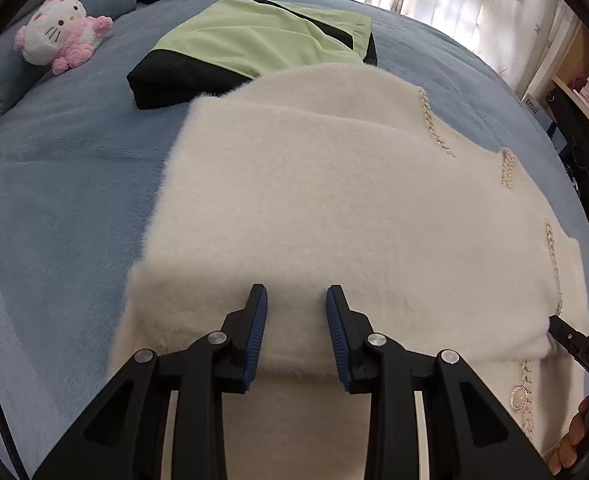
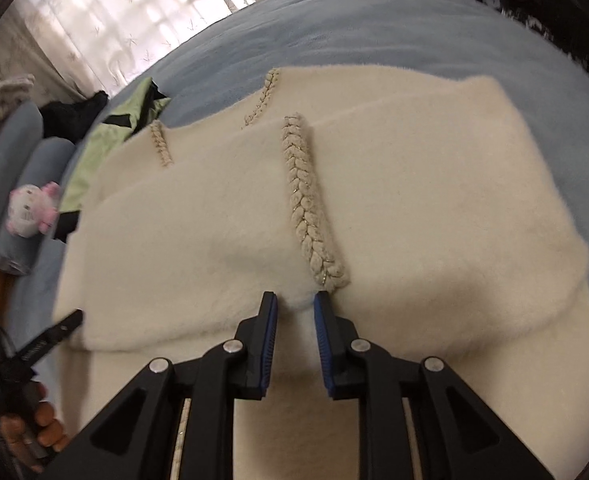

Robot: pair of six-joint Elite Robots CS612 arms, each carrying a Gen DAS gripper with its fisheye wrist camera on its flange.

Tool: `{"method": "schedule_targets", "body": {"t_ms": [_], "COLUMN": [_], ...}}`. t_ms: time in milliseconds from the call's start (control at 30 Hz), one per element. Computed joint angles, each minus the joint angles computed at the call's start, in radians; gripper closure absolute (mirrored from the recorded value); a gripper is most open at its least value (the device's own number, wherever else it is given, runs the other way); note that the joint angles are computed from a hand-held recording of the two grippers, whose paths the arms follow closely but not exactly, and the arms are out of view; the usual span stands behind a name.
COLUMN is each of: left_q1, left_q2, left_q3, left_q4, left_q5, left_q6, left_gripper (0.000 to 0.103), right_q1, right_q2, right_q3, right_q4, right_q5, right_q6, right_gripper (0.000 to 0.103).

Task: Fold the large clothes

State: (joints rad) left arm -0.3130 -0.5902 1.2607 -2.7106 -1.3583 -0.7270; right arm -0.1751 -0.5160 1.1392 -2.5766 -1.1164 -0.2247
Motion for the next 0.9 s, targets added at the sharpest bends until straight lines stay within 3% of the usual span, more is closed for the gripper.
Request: {"method": "schedule_targets", "body": {"t_ms": [200,467,800,900], "left_q1": [-0.005,-0.014,-0.035,-0.046], "left_q2": [0.002,-0.016,-0.097,-0.133], "left_q3": [-0.012,0.005,0.11,0.159], "left_q4": [0.028,0.043,0.0,-0.016], "left_q5": [0.028,0.045,0.083,0.106], "left_q6": [-0.001,-0.014,-0.036,-0.04], "left_gripper": [0.073,0.066,0.064,0.061], "right_q1": [0.007,0.022,0.031,0.02], "right_q2": [0.002,-0.01,-0.046,-0.075], "right_q3": [-0.005,0.049,0.06,0.089], "right_q4": [-0.004,-0.138,-0.031,0.046], "right_q5": [-0.05,-0.12,-0.178,-0.146], "right_q6": [0.027,0.041,0.051,0.047], "right_gripper": [0.083,0.082,0.081,0.078]}}
